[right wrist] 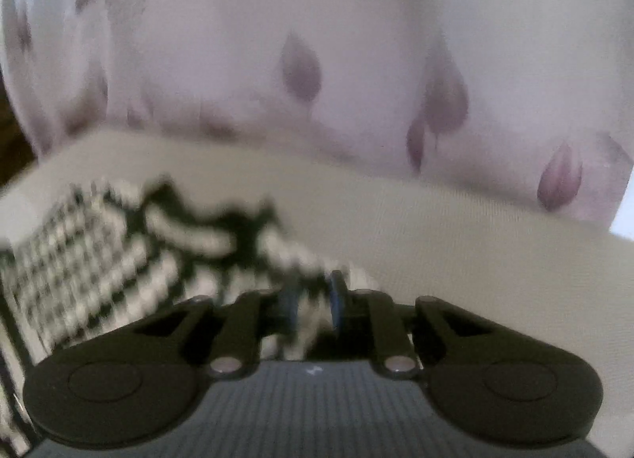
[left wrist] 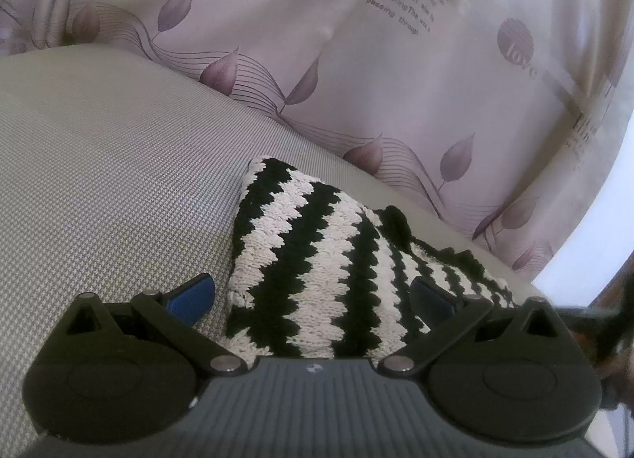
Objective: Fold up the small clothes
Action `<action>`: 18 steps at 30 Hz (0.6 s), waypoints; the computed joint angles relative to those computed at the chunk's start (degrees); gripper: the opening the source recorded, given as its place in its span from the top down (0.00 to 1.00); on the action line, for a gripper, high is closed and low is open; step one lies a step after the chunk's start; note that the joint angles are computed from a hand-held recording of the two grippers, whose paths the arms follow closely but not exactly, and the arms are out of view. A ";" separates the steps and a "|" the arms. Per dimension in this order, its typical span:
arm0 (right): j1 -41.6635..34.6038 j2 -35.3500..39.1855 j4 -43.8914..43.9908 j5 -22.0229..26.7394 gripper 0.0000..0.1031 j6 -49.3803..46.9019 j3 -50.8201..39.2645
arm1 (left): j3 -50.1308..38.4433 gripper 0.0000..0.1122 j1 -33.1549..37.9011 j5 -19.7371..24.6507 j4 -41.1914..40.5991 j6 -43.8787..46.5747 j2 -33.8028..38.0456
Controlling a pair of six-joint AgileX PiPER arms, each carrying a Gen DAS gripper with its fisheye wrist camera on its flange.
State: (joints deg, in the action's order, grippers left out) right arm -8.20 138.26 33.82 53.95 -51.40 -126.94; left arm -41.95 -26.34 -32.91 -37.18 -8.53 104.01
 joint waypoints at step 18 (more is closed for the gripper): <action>-33.15 -42.46 32.28 6.19 0.13 -26.66 70.77 | 6.64 0.08 -2.17 3.81 10.13 -6.14 -9.45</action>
State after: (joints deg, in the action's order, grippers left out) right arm -41.35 95.80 66.10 60.14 -78.06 -56.17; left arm -35.30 -28.51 -29.09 -27.05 -14.67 94.56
